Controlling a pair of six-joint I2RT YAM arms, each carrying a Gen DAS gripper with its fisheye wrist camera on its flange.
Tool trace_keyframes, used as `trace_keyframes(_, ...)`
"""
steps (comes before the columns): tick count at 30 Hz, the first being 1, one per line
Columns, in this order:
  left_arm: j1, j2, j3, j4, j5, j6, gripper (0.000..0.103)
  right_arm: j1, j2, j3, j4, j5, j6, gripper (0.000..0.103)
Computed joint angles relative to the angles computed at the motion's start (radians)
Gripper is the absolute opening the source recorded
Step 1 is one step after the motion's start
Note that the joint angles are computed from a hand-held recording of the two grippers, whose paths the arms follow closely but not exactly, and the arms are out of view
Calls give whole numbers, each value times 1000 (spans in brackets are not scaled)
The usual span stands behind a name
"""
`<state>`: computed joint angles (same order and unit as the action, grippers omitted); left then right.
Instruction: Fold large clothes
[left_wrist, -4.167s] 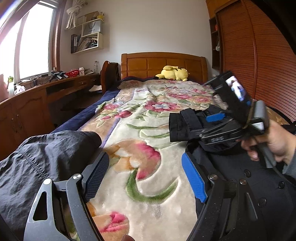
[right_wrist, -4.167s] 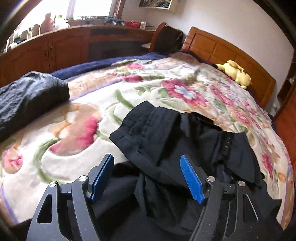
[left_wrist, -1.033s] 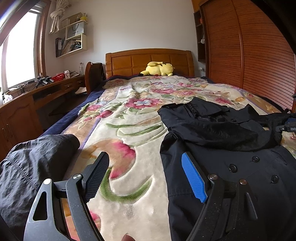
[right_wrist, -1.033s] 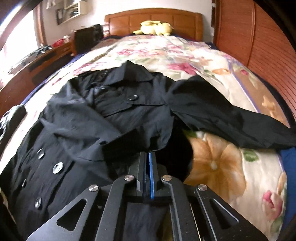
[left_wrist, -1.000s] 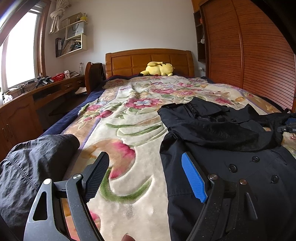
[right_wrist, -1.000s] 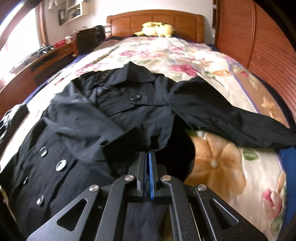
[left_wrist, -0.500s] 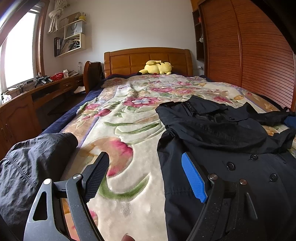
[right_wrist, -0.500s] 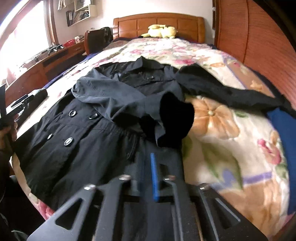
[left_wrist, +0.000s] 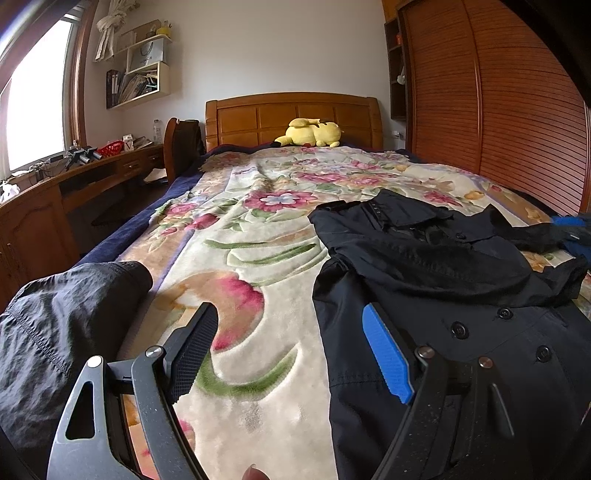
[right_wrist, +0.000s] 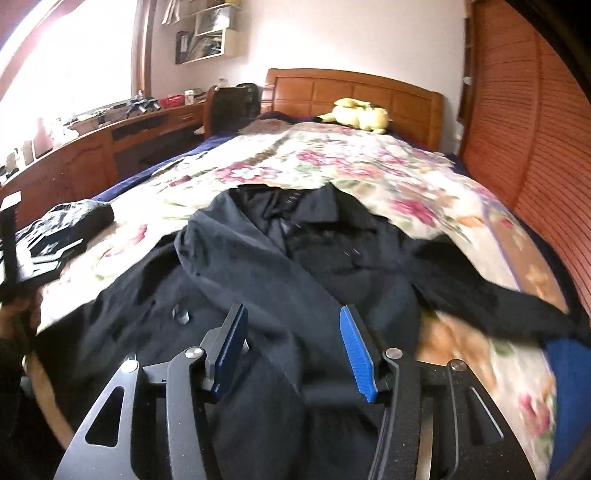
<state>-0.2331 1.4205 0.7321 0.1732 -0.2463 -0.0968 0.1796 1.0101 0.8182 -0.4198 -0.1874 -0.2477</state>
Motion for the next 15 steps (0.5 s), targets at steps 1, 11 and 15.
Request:
trace_keyframes(1, 0, 2, 2, 0, 1, -1, 81, 32, 64, 21, 43, 23, 13, 54)
trace_keyframes(11, 39, 10, 8, -14, 61, -1, 81, 208, 800, 533, 154, 129, 104, 54)
trace_keyframes(15, 62, 19, 23, -31, 98, 3, 81, 235, 1022, 792, 54, 126, 106, 54)
